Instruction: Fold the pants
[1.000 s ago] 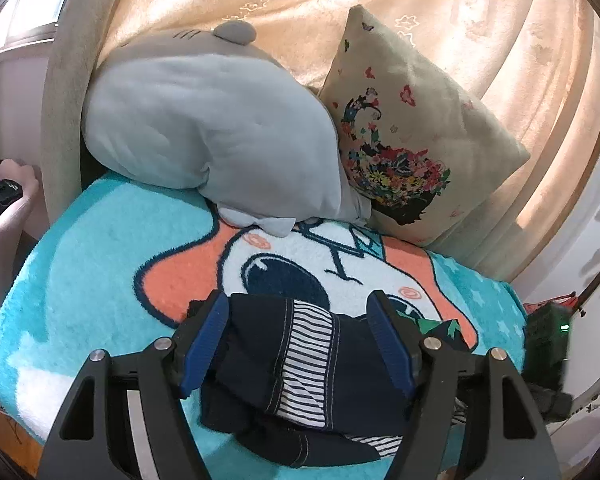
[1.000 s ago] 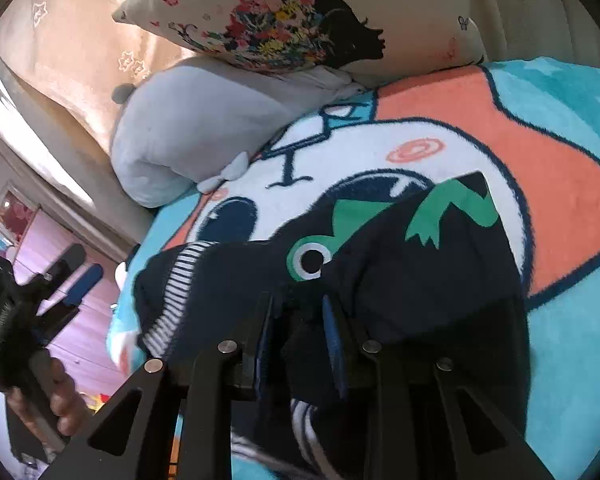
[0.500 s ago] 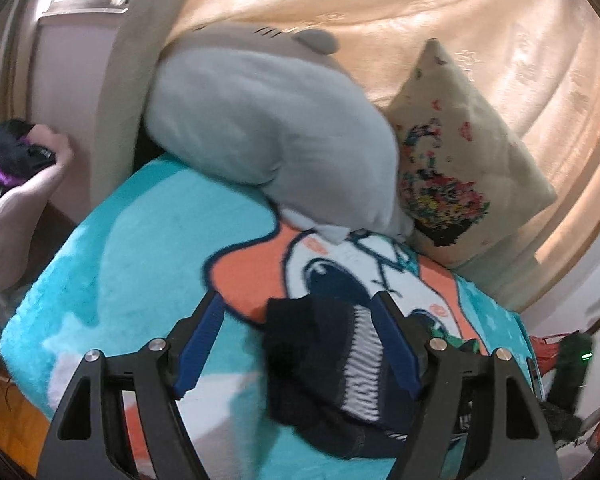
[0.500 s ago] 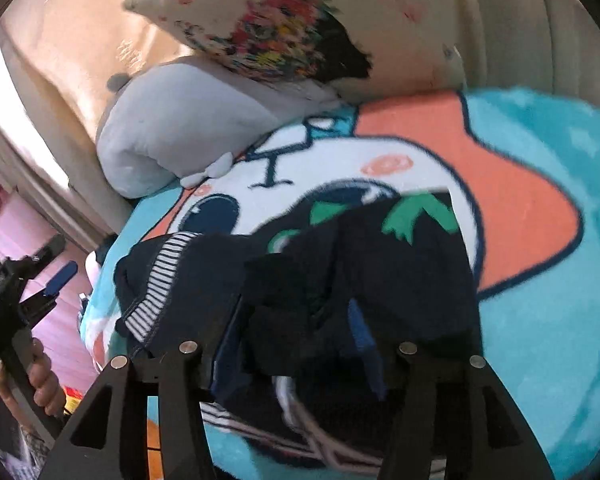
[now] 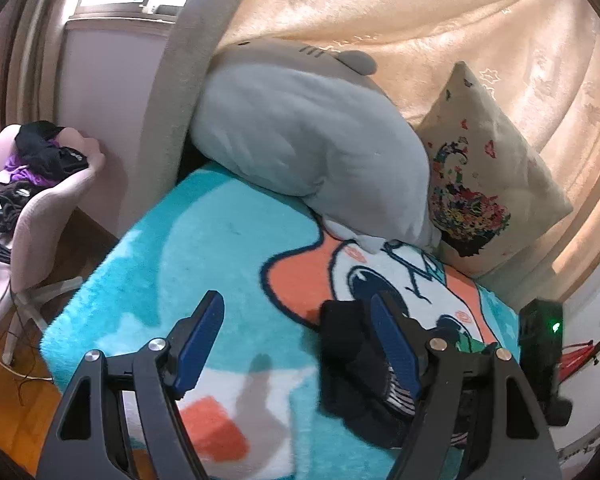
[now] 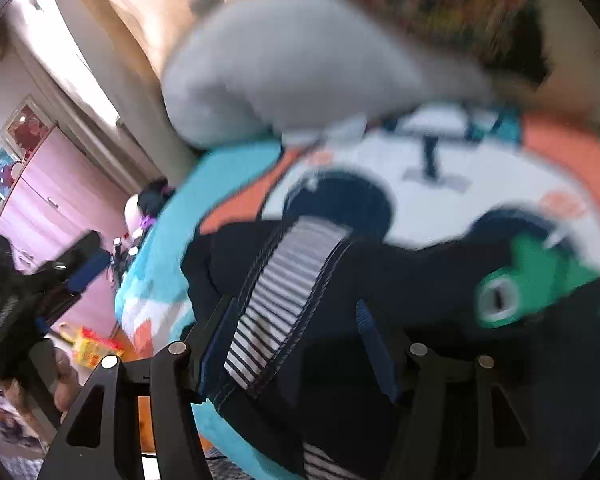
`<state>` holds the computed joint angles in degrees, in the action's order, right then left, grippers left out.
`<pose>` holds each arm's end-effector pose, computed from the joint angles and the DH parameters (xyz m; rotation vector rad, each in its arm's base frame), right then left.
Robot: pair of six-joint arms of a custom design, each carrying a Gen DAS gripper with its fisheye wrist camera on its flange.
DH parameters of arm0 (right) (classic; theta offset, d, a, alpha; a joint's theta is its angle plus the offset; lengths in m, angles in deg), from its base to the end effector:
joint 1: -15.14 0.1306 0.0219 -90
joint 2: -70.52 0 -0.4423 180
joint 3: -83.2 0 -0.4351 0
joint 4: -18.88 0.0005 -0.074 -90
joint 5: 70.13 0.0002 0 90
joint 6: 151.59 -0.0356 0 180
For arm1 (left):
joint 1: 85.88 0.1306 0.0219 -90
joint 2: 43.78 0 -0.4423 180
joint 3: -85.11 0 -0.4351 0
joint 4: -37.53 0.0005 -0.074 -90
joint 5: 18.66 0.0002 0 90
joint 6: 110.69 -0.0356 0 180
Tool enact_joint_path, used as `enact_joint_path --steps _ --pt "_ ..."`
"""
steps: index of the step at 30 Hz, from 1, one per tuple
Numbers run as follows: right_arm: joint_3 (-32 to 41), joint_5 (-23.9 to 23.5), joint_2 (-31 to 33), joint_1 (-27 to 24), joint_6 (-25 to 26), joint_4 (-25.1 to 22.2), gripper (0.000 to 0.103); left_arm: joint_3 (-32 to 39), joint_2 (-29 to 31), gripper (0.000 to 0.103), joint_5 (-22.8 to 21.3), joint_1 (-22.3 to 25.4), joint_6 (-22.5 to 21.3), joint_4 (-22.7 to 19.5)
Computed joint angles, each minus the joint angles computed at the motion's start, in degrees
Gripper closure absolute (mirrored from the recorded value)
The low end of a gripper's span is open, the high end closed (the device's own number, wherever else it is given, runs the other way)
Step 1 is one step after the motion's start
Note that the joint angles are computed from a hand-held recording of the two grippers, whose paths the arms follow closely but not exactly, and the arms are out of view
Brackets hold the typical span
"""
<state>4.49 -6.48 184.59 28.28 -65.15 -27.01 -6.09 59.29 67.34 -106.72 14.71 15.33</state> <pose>0.6602 0.1698 0.3476 -0.3845 2.5585 0.7031 0.5909 -0.2228 0.3889 -0.3237 2.2221 -0.4646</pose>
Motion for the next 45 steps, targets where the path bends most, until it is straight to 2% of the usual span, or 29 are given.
enact_joint_path --steps 1,3,4,6,7,12,20,22,24,25,28,29,34,36,40,45 --pt "0.61 0.88 0.82 0.69 0.36 -1.77 0.033 -0.30 -0.10 0.028 -0.19 0.25 0.25 0.10" --pt "-0.37 2.72 0.08 1.76 2.15 -1.39 0.025 -0.74 -0.17 0.028 -0.51 0.73 0.69 0.18" --pt "-0.17 2.01 -0.11 2.13 3.57 -2.67 0.023 -0.99 -0.19 0.028 -0.46 1.00 1.03 0.20" --pt "1.47 -2.42 0.16 2.46 6.06 -7.07 0.023 -1.60 -0.34 0.028 0.34 1.57 2.01 0.44" --pt "2.32 -2.62 0.11 2.79 6.87 -8.27 0.023 -1.79 -0.42 0.028 0.61 1.70 2.24 0.53" --pt "6.97 8.69 0.64 6.28 11.98 -9.70 0.023 -2.93 -1.25 0.028 1.38 2.01 2.06 1.22" --pt "21.68 22.31 11.92 11.12 15.49 -22.49 0.023 -4.67 -2.39 0.028 1.46 2.44 2.18 1.72" --pt "23.51 25.95 13.56 11.90 17.03 -23.89 0.023 -5.14 -2.70 0.028 1.83 2.64 2.14 1.91" --pt "23.94 26.80 14.05 11.93 18.05 -24.23 0.033 -5.49 -2.81 0.028 2.33 2.66 1.59 2.46" --pt "23.40 27.43 13.73 11.84 18.18 -23.53 0.047 -5.61 -2.76 0.028 2.63 2.61 1.26 2.78" --pt "22.69 24.64 12.88 10.49 17.13 -22.97 0.068 -5.55 -2.19 0.028 4.60 2.19 0.55 3.68" --pt "22.45 23.76 12.56 10.02 16.44 -22.77 0.071 -5.24 -1.82 0.028 5.49 1.94 0.16 3.68" --pt "22.36 16.37 12.19 7.83 12.79 -22.49 0.074 -3.31 0.37 0.022 8.59 -0.42 -3.51 2.89" --pt "22.56 13.52 12.28 7.00 11.60 -22.82 0.074 -1.97 1.75 0.021 9.55 -1.57 -5.42 1.37" --pt "21.03 10.91 11.16 6.19 10.88 -21.83 0.074 0.30 4.02 0.021 13.00 -2.81 -7.18 -1.59" --pt "19.42 9.31 10.13 5.62 10.72 -20.55 0.074 2.52 5.71 0.023 9.15 -4.68 -9.24 -3.37"
